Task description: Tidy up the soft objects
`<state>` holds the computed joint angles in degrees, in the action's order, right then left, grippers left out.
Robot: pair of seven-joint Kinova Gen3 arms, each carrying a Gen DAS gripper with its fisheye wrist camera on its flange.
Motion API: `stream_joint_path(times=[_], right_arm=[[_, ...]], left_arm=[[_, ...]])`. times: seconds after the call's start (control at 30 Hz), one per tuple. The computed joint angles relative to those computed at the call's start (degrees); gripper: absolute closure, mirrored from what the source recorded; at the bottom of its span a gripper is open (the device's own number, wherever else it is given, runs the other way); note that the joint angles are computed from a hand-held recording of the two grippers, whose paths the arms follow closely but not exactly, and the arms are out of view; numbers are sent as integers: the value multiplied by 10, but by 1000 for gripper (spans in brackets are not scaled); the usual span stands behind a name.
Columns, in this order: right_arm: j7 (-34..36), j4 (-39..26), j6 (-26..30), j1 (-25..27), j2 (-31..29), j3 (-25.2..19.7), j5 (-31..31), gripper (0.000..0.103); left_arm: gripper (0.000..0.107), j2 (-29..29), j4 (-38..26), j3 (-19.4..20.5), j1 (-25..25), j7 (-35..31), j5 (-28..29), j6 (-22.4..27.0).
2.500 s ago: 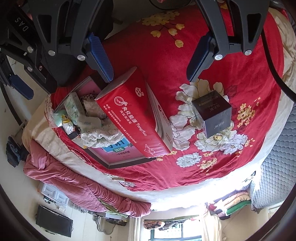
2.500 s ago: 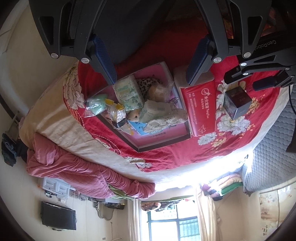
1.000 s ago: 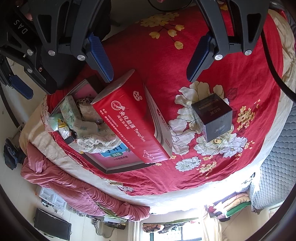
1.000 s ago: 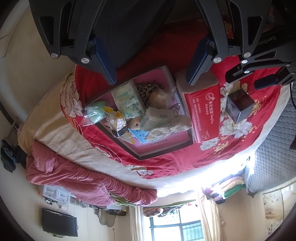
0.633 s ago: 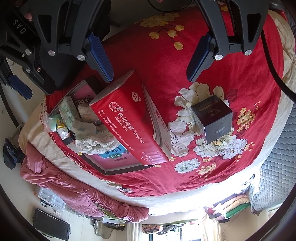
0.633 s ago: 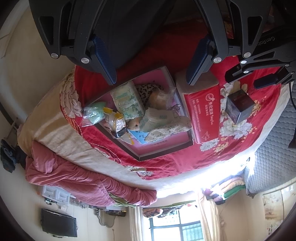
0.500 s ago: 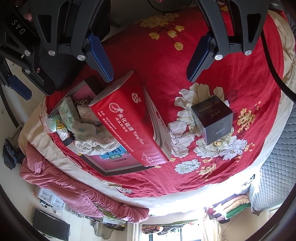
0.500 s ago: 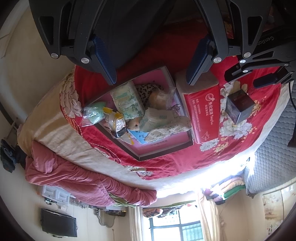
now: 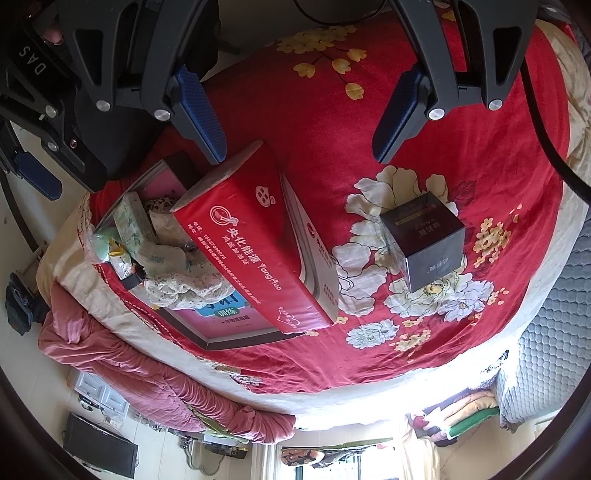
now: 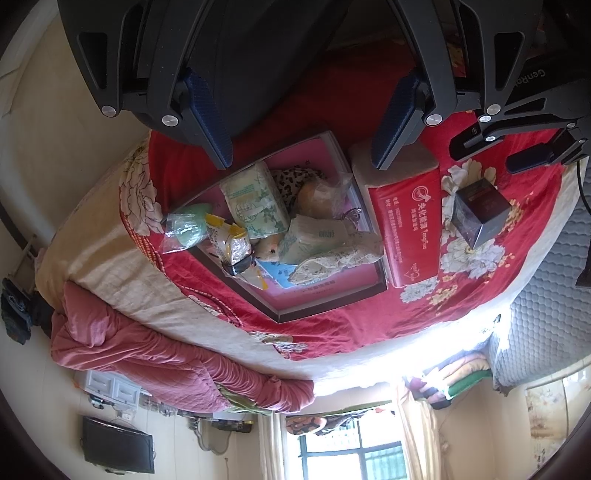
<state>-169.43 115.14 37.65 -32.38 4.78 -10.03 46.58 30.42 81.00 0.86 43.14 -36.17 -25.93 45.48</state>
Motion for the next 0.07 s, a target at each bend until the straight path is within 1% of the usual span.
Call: stream_joint_path(times=[0.07], right_arm=[[4,-8,3,-4,6,-1,11,25]], left_arm=[[27,-19,31,-3,-12,10,5,-35]])
